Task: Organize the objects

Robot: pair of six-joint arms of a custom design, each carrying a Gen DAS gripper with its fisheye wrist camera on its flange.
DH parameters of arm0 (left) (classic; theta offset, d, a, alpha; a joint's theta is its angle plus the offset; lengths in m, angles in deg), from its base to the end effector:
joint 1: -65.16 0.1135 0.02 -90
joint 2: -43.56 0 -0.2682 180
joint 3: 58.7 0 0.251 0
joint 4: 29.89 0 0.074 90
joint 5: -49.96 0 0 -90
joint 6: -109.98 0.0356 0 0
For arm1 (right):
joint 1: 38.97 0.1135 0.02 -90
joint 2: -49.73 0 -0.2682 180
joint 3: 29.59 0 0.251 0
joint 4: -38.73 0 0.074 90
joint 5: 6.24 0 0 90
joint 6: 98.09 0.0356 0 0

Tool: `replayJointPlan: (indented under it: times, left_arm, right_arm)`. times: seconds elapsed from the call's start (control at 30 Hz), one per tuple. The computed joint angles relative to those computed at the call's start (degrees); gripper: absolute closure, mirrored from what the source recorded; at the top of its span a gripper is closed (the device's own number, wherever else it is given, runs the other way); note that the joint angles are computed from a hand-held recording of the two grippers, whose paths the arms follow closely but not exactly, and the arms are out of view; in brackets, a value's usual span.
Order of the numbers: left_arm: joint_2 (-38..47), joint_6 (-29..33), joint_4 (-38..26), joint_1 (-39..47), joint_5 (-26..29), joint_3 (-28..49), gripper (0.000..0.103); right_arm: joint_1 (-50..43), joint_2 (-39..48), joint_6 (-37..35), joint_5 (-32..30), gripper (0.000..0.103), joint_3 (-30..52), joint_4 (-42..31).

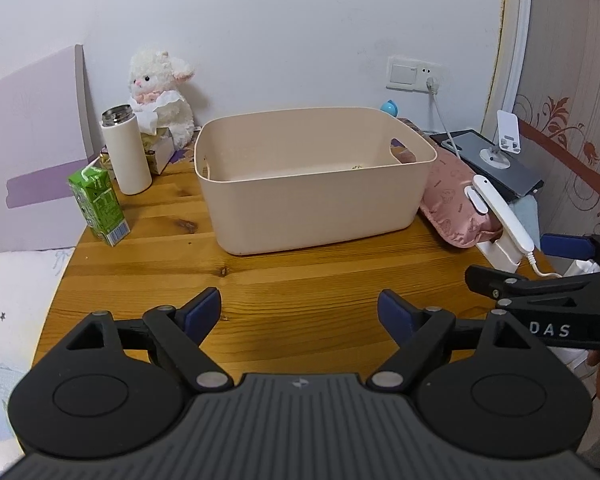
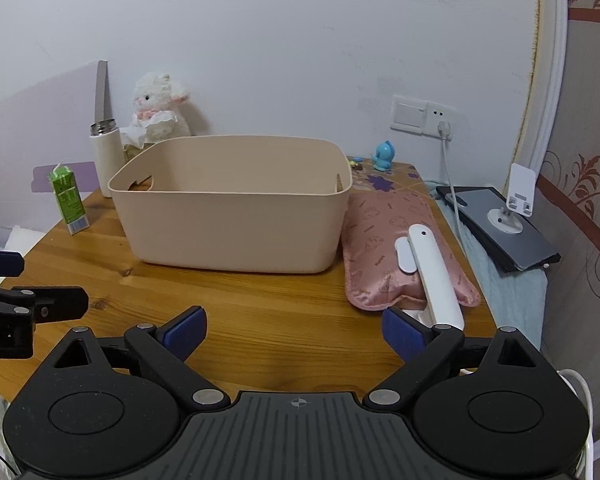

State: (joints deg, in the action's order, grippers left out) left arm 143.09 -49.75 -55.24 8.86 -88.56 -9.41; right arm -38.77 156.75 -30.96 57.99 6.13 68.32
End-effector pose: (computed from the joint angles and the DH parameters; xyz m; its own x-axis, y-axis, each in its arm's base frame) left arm 0.1605 -0.1925 0.0905 -0.6061 -0.2111 -0.7669 -0.3490 0.9369 0.0179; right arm 0.2581 0.0164 0.0616 -0.4857 -0.3517 -0.8003 -0.5605 0.8278 -0.0236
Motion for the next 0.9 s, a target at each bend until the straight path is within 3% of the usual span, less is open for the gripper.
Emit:
replayJointPlan:
  times: [0.9]
  left_arm:
    - [2.91, 0.44, 0.54, 0.1, 1.76, 1.39, 0.014]
  right_arm:
    - [-1.42, -1.26, -1.46, -1.04, 0.006, 0.23, -1.86]
